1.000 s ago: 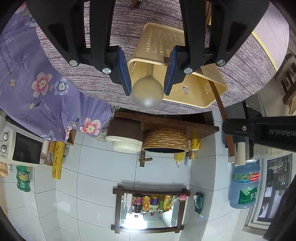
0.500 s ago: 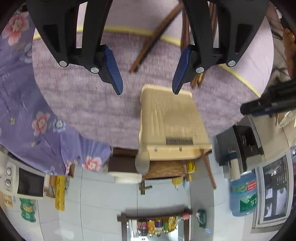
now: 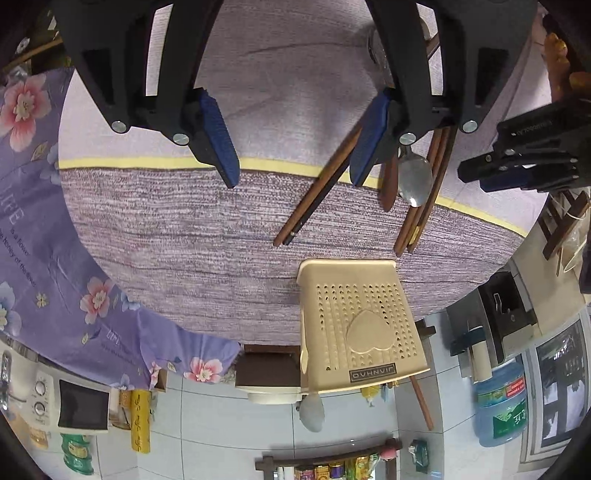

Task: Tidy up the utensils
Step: 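Move both grippers back toward the remaining chopsticks and spoons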

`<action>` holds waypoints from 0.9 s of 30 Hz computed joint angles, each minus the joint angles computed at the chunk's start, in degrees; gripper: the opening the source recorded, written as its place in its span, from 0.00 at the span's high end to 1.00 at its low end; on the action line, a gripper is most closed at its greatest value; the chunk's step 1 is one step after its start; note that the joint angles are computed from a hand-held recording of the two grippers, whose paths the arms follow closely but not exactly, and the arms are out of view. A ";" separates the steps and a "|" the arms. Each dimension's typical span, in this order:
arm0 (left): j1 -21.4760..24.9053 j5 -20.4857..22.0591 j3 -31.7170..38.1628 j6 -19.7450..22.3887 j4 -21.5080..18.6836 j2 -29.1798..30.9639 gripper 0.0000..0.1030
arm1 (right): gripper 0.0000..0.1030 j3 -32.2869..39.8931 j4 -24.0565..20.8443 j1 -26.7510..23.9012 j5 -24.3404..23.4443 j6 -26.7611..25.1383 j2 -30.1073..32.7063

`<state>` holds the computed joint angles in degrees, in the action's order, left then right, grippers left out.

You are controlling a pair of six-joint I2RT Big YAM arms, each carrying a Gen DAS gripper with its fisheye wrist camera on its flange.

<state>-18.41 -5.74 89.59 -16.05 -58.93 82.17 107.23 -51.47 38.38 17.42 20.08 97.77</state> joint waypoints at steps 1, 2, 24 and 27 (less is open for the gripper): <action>-0.25 -0.13 -0.14 0.02 0.01 0.03 0.60 | 0.39 -0.28 0.11 0.01 -0.07 0.22 -0.14; -0.54 -0.40 -0.17 0.34 0.04 0.19 0.60 | 0.39 -0.47 0.17 -0.03 -0.15 0.34 -0.26; 4.02 -1.86 -5.84 -1.44 0.42 -4.08 0.59 | 0.38 10.69 -6.45 -1.69 -33.25 -8.20 7.48; 4.07 -1.44 -6.01 -1.89 0.67 -4.22 0.59 | 0.39 13.77 -8.71 -1.96 -38.25 -7.53 9.99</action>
